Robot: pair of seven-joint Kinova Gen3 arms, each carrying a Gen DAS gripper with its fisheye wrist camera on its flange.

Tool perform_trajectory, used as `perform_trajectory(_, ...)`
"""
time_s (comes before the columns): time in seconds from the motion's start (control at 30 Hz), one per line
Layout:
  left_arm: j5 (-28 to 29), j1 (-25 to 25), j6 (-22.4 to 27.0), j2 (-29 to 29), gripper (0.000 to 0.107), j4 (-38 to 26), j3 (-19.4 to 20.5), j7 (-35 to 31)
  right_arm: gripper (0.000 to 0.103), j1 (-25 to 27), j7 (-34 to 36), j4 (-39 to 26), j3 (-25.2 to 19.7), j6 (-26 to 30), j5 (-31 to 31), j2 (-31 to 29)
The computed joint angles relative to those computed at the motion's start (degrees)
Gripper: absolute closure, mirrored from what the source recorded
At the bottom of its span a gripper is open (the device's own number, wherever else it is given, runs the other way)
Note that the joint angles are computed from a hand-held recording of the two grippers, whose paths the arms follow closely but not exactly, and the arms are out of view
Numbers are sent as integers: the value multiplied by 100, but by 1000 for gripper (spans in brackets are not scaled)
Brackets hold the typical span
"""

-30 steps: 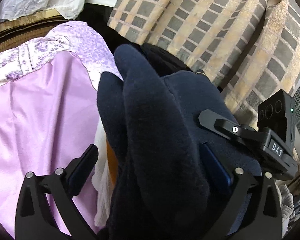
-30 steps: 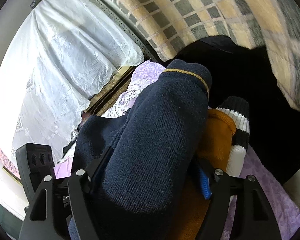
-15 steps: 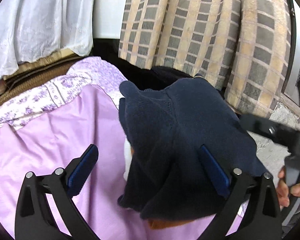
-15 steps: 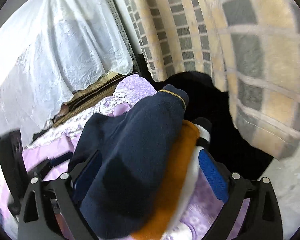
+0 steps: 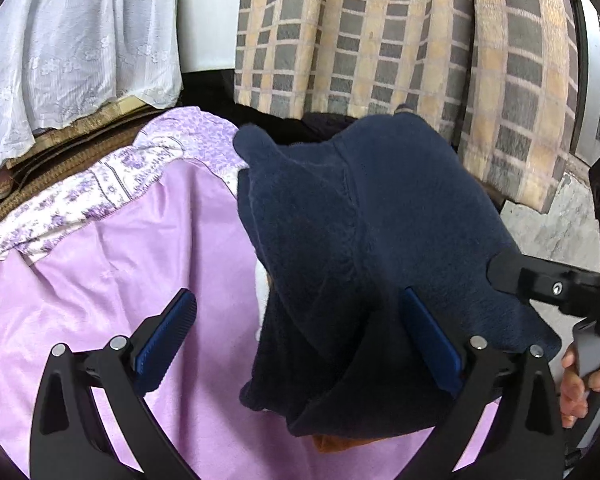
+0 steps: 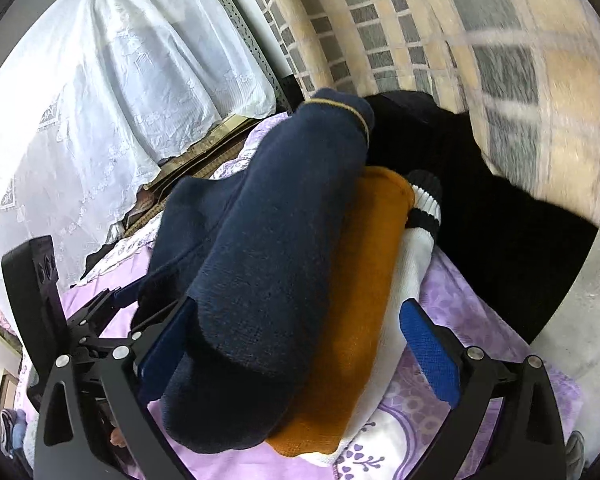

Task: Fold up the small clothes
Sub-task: 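Lower the cardigan onto the orange and white clothes stack and open both tools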

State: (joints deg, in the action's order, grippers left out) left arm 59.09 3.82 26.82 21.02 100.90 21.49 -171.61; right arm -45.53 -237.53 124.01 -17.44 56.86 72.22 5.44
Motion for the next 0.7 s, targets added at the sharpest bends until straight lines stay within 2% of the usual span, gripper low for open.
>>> perform_trajectory(0.1, -81, 47, 53, 49, 8, -27, -27, 104, 3, 36, -657, 305, -54, -149, 418, 23)
perform_trajectory(0.17, 0, 15, -30, 17, 8, 46, 25, 7, 3, 491, -952, 386, -494, -249, 574, 4)
perform_trajectory(0.23, 44, 10, -96, -51, 8, 111, 26, -12, 3, 770, -877, 224, -919, 19, 412, 80)
perform_trajectory(0.3, 178, -85, -96, -168, 8, 229, 39, -132, 3, 645, -472, -151, -1021, 481, -42, 197)
perform_trajectory(0.37, 438, -221, -54, -296, 9, 389, 49, -454, 3, 182, -6, -596, -723, 947, -508, 335)
perform_trajectory(0.53, 1317, -448, 64, -737, 9, 950, -153, -1583, 3, -1145, 1152, -1886, 359, 2113, -1627, 806)
perform_trajectory(0.6, 1566, -565, 312, -934, 9, 1144, -314, -1887, 3, -1676, 1536, -2417, 834, 2579, -1989, 1095)
perform_trajectory(0.7, 1443, -675, 922, -1173, 9, 1249, -672, -1842, 3, -2430, 2023, -3213, 1526, 3200, -2378, 1582)
